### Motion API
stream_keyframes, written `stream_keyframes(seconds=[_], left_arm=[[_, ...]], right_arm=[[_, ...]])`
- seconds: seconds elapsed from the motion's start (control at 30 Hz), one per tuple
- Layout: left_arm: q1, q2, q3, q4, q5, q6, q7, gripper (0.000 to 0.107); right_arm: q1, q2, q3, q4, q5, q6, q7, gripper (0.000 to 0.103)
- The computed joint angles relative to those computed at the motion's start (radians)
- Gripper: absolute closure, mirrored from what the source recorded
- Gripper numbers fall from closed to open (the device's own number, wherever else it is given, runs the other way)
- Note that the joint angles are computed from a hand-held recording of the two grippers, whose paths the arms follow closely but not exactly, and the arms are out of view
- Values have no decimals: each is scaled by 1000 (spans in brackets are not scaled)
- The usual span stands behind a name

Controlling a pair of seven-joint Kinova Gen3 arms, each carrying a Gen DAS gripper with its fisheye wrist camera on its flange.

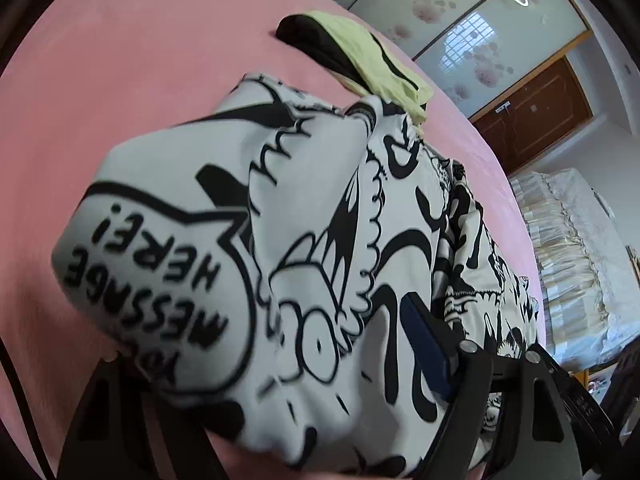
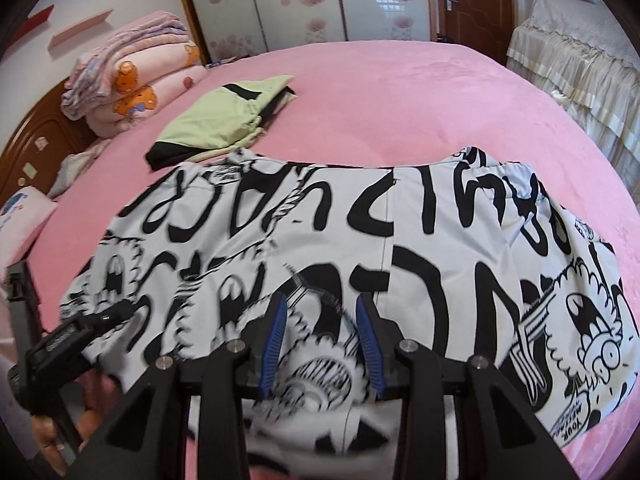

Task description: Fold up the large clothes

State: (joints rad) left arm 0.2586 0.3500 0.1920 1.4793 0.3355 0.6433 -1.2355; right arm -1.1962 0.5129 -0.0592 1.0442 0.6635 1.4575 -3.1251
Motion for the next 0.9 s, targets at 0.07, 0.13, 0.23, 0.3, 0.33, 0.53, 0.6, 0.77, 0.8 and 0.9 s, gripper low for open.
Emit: stream_keyframes(seconds=[0.07, 0.13, 0.23, 0.3, 0.33, 0.53, 0.6, 0.77, 0.8, 0.9], left_arm=[[10, 1, -13, -5, -19, -14, 17, 51], [-17, -3, 3, 8, 14, -38, -1, 65], [1, -10, -9, -7, -13, -48, 7, 86], [46, -17, -29, -35, -86, -48, 22, 94], [61, -26, -28, -47, -106, -59, 10, 96], [69, -50, 60, -128, -79, -100, -135, 99], [78, -43, 85, -165, -56, -96, -191, 99], [139, -4, 115, -277, -16, -53, -279, 99], [158, 7, 111, -299, -18, -45, -279, 99], [230, 52, 98, -392, -48, -4, -270, 99]], right_arm=[[17, 18, 3, -11, -9, -1, 15, 67], [30, 35, 7, -23, -18, -3, 35, 67], [35, 88, 13, -71, -26, 23, 103, 67], [33, 134, 20, -119, -41, 60, 174, 67], [28, 150, 28, -131, -44, 70, 197, 67], [-4, 114, 51, -24, -32, -13, 153, 66], [-5, 82, 43, 32, -26, -58, 116, 66], [0, -19, -4, 199, 5, -185, -24, 66], [0, -47, -11, 245, 14, -226, -65, 66], [1, -143, -41, 383, 30, -344, -187, 66]])
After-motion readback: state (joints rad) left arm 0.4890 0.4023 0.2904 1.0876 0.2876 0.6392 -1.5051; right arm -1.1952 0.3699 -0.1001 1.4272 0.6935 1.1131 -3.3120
